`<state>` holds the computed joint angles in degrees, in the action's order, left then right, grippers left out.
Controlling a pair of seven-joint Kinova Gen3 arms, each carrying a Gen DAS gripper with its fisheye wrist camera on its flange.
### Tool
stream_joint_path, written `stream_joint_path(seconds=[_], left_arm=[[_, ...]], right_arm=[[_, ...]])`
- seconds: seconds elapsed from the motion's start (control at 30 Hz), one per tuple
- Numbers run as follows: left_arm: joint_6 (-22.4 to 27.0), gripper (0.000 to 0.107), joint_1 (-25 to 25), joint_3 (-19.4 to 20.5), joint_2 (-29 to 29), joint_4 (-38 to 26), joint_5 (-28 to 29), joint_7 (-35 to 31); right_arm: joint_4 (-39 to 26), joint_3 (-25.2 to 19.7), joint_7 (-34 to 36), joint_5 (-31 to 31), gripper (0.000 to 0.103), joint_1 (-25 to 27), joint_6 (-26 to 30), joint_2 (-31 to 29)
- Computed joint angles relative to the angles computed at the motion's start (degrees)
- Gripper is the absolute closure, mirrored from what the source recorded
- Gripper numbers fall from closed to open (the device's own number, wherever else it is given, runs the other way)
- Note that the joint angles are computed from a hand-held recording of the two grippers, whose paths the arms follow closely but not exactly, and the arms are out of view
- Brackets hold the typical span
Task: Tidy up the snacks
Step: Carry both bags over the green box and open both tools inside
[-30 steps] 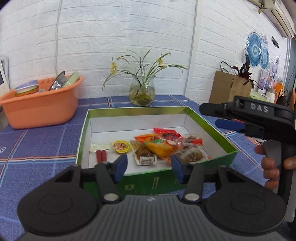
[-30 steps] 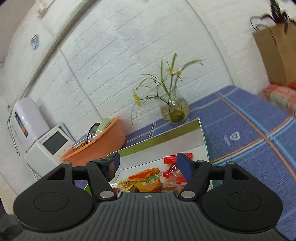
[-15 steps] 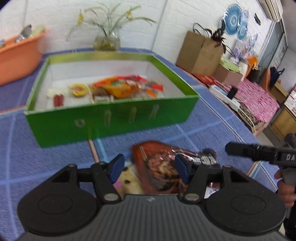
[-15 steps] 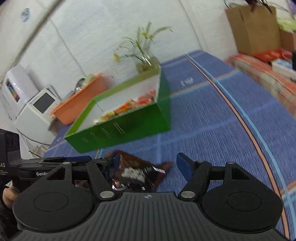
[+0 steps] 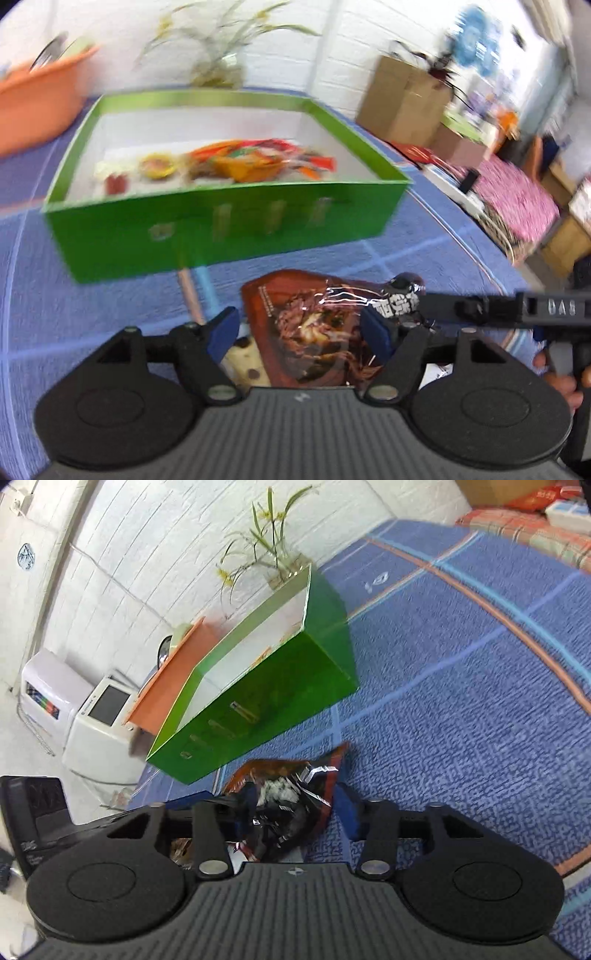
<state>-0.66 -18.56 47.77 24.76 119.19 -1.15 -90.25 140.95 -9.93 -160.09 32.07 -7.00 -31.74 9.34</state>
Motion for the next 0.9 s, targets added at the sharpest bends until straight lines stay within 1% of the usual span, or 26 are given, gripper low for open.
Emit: stream_joint_path(seconds=[0.07,0.13,0.17,0.2,0.23,0.27,0.3,0.33,0.37,0.4,0.43,0.47,0.53,0.57,0.6,0.63,0.67,0.7,0.73,0.77,0.8,0.83,0.87,0.9], left_arm=[[1.80,0.035,-4.11,3.88,1.78,-0.62,0.35,-0.04],[1.27,0.035,-4.49,4.38,2.44,-0.58,0.60,-1.35],[0.35,0.035,-3.83,3.65,2.47,-0.36,0.93,-1.43],[-0.83,0.035,-4.13,3.93,3.00,0.00,0.91,-1.38],[-2.36,0.036,-4.86,4.62,3.62,0.66,0.66,-0.95],[-3.61,0.036,-4.87,4.48,3.64,1.21,0.39,0.04],[-4.81,0.036,-4.56,4.01,3.53,1.75,-0.09,0.88],[-5.72,0.039,-4.16,3.45,3.23,2.20,0.04,1.28],[-6.54,0.039,-4.79,3.95,3.36,2.74,-0.77,2.10],[-7.70,0.039,-6.43,5.51,3.97,3.50,-2.33,3.85],[-8.72,0.040,-8.48,7.47,4.84,4.13,-3.19,4.67],[-9.93,0.040,-10.35,9.22,5.44,4.82,-4.52,5.47],[-12.78,0.041,-12.14,10.65,4.35,6.80,-6.23,7.06],[-14.65,0.041,-11.92,10.19,2.98,7.97,-6.54,7.81],[-16.98,0.041,-10.95,8.91,0.99,9.35,-6.42,8.29],[-19.31,0.042,-9.78,7.43,-1.22,10.81,-5.86,8.71],[-21.64,0.043,-7.55,5.09,-3.66,12.22,-4.61,9.28],[-23.97,0.045,-6.32,3.62,-5.88,13.84,-4.07,9.85],[-26.30,0.080,-6.16,3.00,-8.11,15.60,-4.47,10.79],[-28.63,0.107,-7.06,3.43,-9.28,17.08,-5.79,12.20],[-30.47,0.107,-9.02,4.93,-9.57,18.12,-8.05,14.38],[-31.38,0.107,-11.64,7.49,-9.01,18.51,-10.38,15.63],[-31.36,0.105,-13.32,9.21,-8.20,18.38,-12.71,15.94],[-30.40,0.104,-14.24,9.87,-8.42,18.03,-14.57,17.03]], right_arm=[[0.31,-3.98,-1.86,2.27,0.027,5.31,-2.35,1.25],[0.08,-9.29,-0.44,1.46,0.025,9.93,-2.50,2.13],[-0.25,-11.29,1.49,-0.35,0.025,11.13,-1.52,2.05],[-0.87,-12.70,3.82,-2.44,0.022,11.26,0.40,1.48],[-1.62,-13.05,6.15,-3.74,0.022,10.66,1.95,1.22],[-2.02,-12.34,8.48,-5.98,0.023,9.08,2.58,1.24],[-2.06,-10.57,10.81,-8.31,0.024,6.80,2.35,1.50],[-1.85,-8.41,13.14,-10.64,0.031,4.15,1.78,1.51],[-1.56,-6.32,15.47,-12.88,0.033,1.49,1.56,0.87],[-1.23,-4.01,17.80,-14.20,0.034,-1.16,1.32,-0.11],[-0.69,-1.59,20.13,-15.10,0.042,-3.82,0.59,-1.02],[0.09,0.88,22.46,-16.13,0.044,-6.47,-0.57,-1.94],[1.35,5.04,27.12,-19.29,0.045,-11.70,-2.91,-3.06],[1.83,5.76,29.45,-21.62,0.045,-13.26,-3.96,-3.19],[2.27,5.42,31.74,-23.71,0.045,-13.75,-5.24,-3.10],[2.47,4.27,33.11,-24.87,0.045,-13.19,-5.93,-3.20],[2.58,2.36,33.55,-25.10,0.045,-11.56,-6.63,-3.24],[2.73,1.35,33.46,-24.39,0.048,-10.42,-7.43,-3.32],[2.67,1.21,33.75,-24.01,0.074,-10.35,-7.93,-3.34],[2.46,2.10,34.90,-23.87,0.081,-11.33,-7.53,-3.78],[2.21,1.99,35.11,-22.80,0.082,-11.27,-8.01,-3.76],[2.05,0.82,34.39,-21.44,0.084,-10.17,-9.05,-3.48],[1.86,0.70,33.18,-19.86,0.084,-10.00,-9.89,-3.28],[1.61,0.62,31.95,-17.60,0.084,-9.53,-10.80,-2.94]])
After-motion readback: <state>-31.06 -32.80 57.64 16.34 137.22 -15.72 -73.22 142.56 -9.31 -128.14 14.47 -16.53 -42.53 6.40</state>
